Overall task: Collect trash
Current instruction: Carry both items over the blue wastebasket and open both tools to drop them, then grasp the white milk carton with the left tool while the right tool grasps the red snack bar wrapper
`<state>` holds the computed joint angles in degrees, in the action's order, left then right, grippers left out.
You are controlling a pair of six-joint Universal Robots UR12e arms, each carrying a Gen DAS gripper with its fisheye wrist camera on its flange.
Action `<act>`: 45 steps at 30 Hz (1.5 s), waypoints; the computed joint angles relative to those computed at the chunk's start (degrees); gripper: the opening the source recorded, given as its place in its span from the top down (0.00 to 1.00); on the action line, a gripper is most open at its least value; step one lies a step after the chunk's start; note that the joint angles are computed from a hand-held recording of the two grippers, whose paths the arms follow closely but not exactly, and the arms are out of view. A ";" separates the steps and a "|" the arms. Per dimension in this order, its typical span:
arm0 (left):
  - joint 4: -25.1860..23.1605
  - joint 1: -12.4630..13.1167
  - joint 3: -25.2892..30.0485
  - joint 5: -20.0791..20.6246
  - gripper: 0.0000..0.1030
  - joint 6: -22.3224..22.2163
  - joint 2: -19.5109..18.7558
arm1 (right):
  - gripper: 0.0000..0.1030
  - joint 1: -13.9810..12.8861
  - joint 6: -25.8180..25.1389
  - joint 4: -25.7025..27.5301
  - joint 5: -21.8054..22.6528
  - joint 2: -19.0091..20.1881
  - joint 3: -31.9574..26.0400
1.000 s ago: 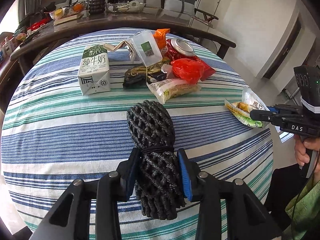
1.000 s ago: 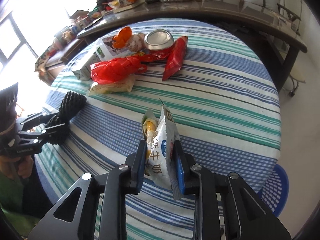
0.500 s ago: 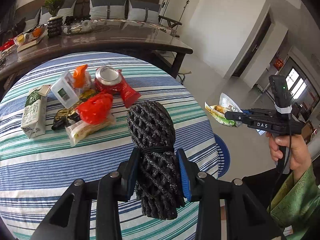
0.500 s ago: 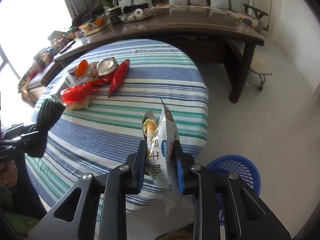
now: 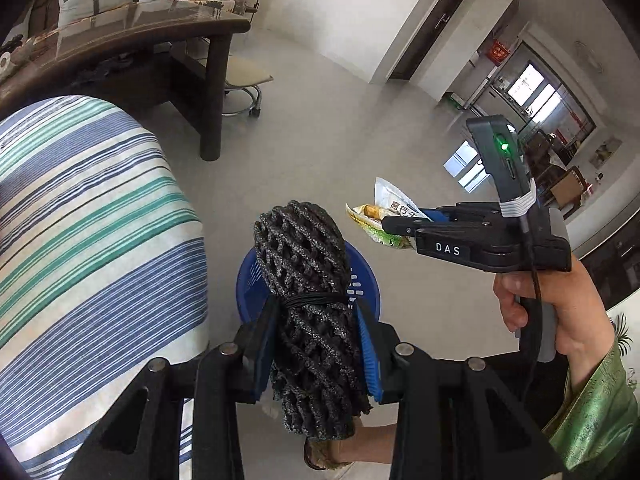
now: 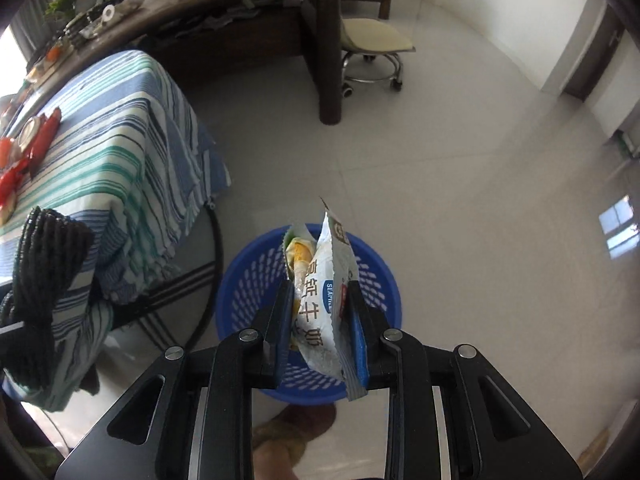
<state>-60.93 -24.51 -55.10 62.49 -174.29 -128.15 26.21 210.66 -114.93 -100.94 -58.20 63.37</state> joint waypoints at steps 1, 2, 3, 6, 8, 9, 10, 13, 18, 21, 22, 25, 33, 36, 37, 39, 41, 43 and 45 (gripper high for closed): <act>-0.49 -0.36 0.92 -0.01 0.64 -0.32 -0.92 | 0.75 -0.29 0.31 -0.40 0.18 -0.39 0.78; -1.00 -0.68 1.72 0.05 0.64 -0.55 -1.78 | 0.75 -0.47 0.67 -0.56 0.36 -0.73 1.41; -1.41 -0.91 2.24 0.18 0.64 -0.69 -2.37 | 0.75 -0.79 0.98 -0.65 0.81 -0.89 1.82; -1.82 -1.48 3.70 0.68 0.64 -1.09 -4.11 | 0.75 -1.28 1.53 -0.97 2.00 -1.25 2.64; -2.36 -1.87 4.80 0.98 0.64 -1.35 -5.19 | 0.75 -1.36 1.41 -0.74 2.28 -1.05 2.46; -2.29 -2.05 4.55 1.13 0.64 -1.48 -5.14 | 0.75 -1.53 1.40 -0.95 2.50 -1.06 2.77; -2.63 -2.27 5.17 1.31 0.64 -1.60 -5.63 | 0.75 -1.67 1.48 -1.00 2.74 -1.07 2.92; -3.41 -2.87 6.24 1.90 0.64 -1.77 -6.56 | 0.75 -2.16 1.65 -1.69 3.37 -0.85 3.22; -2.27 -3.49 7.21 1.77 0.54 -1.76 -7.92 | 0.72 -2.93 3.28 -3.75 5.09 -1.31 4.62; -1.62 -3.69 7.43 2.78 0.38 -3.43 -8.63 | 0.58 -3.02 4.38 -5.52 4.74 -1.62 5.18; -1.80 -3.65 7.66 2.64 0.38 -4.31 -8.87 | 0.58 -3.03 4.93 -6.20 4.37 -1.77 5.36; 0.23 -3.15 5.85 1.18 0.38 -6.34 -7.58 | 0.56 -2.79 6.12 -8.61 1.83 -2.36 5.92; 10.00 -1.85 -1.44 -0.09 0.38 -6.57 -1.00 | 0.38 -0.14 5.37 -20.60 -13.14 -3.39 6.80; 13.06 -0.96 -6.49 -0.18 0.38 -5.73 3.12 | 0.34 1.49 2.36 -25.96 -18.56 -2.59 5.60; 13.83 -0.63 -8.27 0.21 0.38 -5.40 4.56 | 0.33 2.08 0.93 -27.73 -19.99 -2.21 5.11; 15.16 0.05 -11.70 2.15 0.38 -5.17 7.11 | 0.30 3.30 -1.96 -30.51 -21.97 -1.17 3.63; 16.39 1.02 -14.89 4.28 0.38 -5.58 9.23 | 0.29 4.36 -4.46 -32.80 -22.41 0.15 1.76; 17.63 2.26 -17.60 6.75 0.38 -6.37 10.89 | 0.28 5.27 -5.81 -34.29 -21.69 1.65 -0.43; 18.62 3.54 -19.94 9.17 0.38 -7.56 12.28 | 0.27 6.06 -6.78 -34.89 -19.74 3.46 -3.14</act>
<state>-42.31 -20.97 -75.04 71.66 -181.85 -115.87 32.28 203.88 -149.82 -120.68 -54.74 60.22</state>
